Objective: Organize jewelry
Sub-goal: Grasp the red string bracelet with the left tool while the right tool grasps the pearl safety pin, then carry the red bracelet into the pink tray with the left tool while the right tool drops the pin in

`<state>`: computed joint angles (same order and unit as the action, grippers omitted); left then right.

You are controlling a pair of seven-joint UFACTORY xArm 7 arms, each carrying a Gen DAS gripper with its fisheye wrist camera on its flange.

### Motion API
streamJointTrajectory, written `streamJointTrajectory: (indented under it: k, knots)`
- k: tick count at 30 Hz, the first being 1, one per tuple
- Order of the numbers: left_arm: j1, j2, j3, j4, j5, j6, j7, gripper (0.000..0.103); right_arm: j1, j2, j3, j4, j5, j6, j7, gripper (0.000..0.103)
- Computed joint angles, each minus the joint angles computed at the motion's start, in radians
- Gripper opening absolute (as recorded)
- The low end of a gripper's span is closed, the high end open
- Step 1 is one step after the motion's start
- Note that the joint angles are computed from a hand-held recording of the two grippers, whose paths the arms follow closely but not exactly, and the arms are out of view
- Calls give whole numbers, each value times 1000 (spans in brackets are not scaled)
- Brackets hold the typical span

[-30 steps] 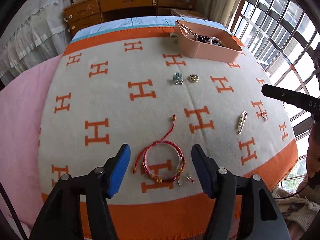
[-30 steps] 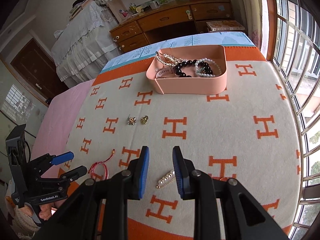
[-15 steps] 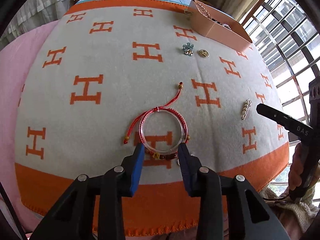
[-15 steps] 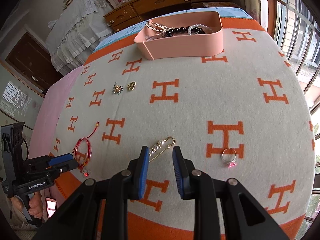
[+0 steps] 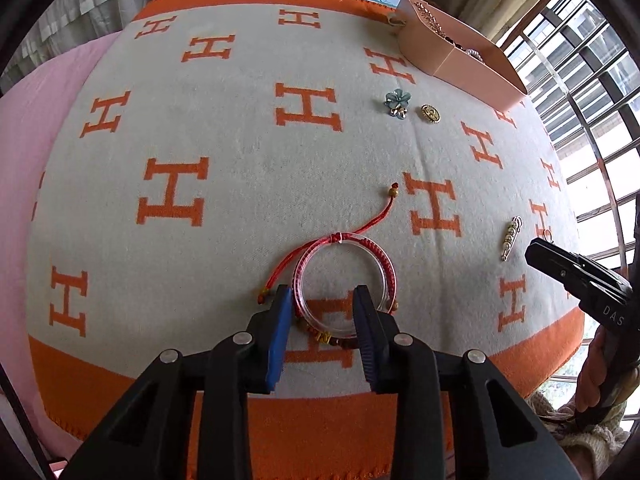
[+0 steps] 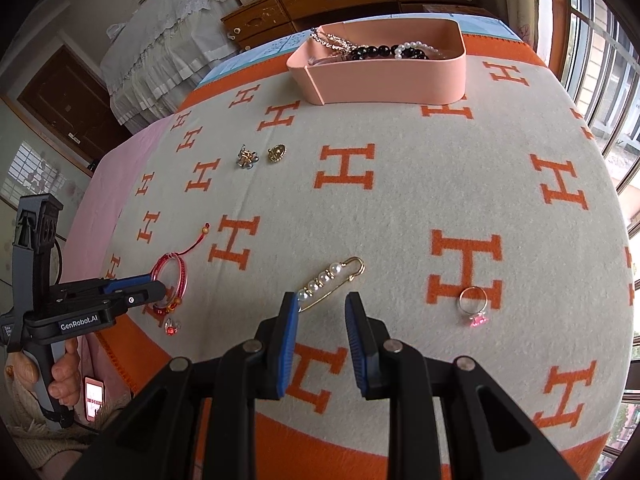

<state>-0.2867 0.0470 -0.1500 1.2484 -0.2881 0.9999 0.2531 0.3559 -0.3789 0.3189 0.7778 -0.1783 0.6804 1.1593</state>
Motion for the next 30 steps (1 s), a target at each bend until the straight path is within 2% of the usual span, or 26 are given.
streamJointTrajectory:
  k: [7, 12, 17, 22, 23, 25, 27, 30]
  knots:
    - [-12, 11, -6, 13, 61, -16, -2, 30, -5, 65, -5, 51, -9, 40, 10, 24]
    - [-13, 12, -6, 16, 70, -16, 6, 30, -1, 135, -2, 135, -60, 121, 20, 25]
    - [-24, -2, -11, -5, 108, -42, 2, 30, 30, 229, 4, 249, -154, 253, 18, 25]
    - [-31, -11, -13, -15, 130, -48, 2, 29, 94, 316, -3, 353, -254, 397, -1, 25]
    - [-33, -14, -13, -17, 137, -51, 1, 28, 103, 318, -10, 354, -260, 401, -2, 24]
    - [-40, -13, -17, -23, 163, -68, -23, 12, 115, 308, -24, 341, -255, 386, -1, 21]
    - [-35, -11, -13, -19, 138, -57, -12, 8, 119, 295, -31, 327, -255, 378, 8, 9]
    - [-31, -13, -10, -22, 122, -56, -8, 5, 113, 256, -42, 279, -231, 318, 26, 7]
